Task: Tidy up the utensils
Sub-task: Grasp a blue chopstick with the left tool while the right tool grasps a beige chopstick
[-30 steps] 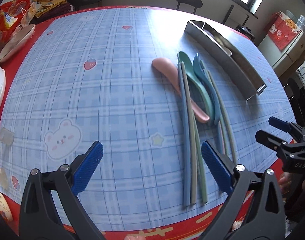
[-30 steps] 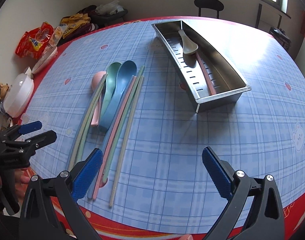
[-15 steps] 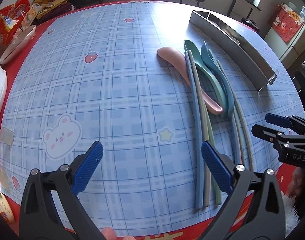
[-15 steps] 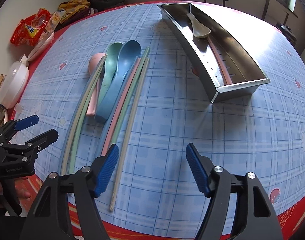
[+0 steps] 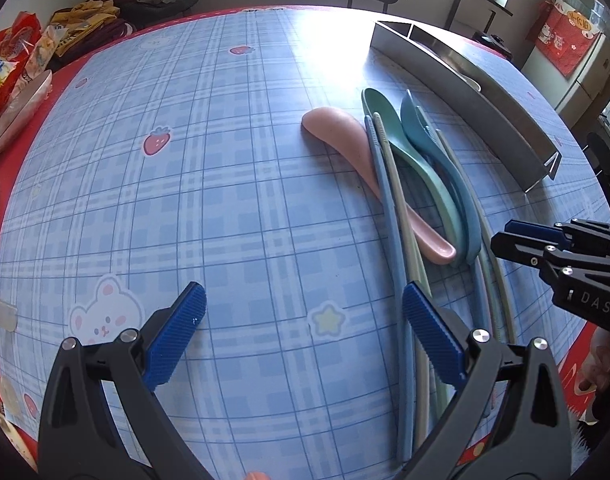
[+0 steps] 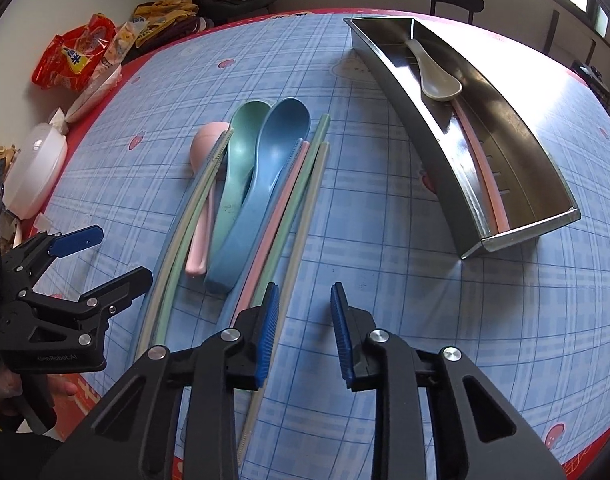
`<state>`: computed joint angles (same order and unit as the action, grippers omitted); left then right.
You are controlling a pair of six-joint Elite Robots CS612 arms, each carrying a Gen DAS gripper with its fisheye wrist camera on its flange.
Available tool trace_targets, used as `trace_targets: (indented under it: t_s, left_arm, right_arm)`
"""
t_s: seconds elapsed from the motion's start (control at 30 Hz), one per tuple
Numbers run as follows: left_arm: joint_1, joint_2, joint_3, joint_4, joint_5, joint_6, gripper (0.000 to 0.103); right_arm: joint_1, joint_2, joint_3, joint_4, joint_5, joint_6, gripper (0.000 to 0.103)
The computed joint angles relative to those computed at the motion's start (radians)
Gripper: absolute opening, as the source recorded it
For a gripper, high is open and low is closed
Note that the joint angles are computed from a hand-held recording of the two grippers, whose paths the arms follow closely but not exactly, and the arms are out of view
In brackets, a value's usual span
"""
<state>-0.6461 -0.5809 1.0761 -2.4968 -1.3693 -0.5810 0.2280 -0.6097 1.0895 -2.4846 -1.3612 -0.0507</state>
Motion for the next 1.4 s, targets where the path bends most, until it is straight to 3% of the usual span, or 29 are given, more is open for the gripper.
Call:
trace_targets:
  t_s: [0.5, 0.6, 0.83, 1.23, 1.37, 1.4]
  left_arm:
    - [0.005, 0.035, -0.050, -0.009, 0.014, 0.013, 0.098]
    - [-0.005, 0.051, -0.092, 0.074, 0.071, 0.049, 0.098]
    - [-0.002, 0.059, -0.110, 0.095, 0.069, 0.032, 0.099]
    - [0.004, 0.071, -0.149, 0.160, 0.050, 0.016, 0.098]
    - [0.002, 0.068, -0.141, 0.143, 0.059, 0.025, 0.093]
    - [0.001, 0.066, -0.137, 0.136, 0.060, 0.032, 0.087]
  right_arm:
    - [0.009, 0.031, -0.048, -0.010, -0.019, -0.039, 0.022]
    - [0.014, 0.035, -0.054, -0.015, -0.043, -0.054, 0.019]
    - [0.020, 0.037, -0.053, -0.028, -0.076, -0.073, 0.014]
    - [0.018, 0.035, -0.046, -0.040, -0.069, -0.067, 0.013]
    - [0.017, 0.035, -0.045, -0.042, -0.073, -0.062, 0.010]
    - [0.017, 0.035, -0.045, -0.042, -0.073, -0.059, 0.009]
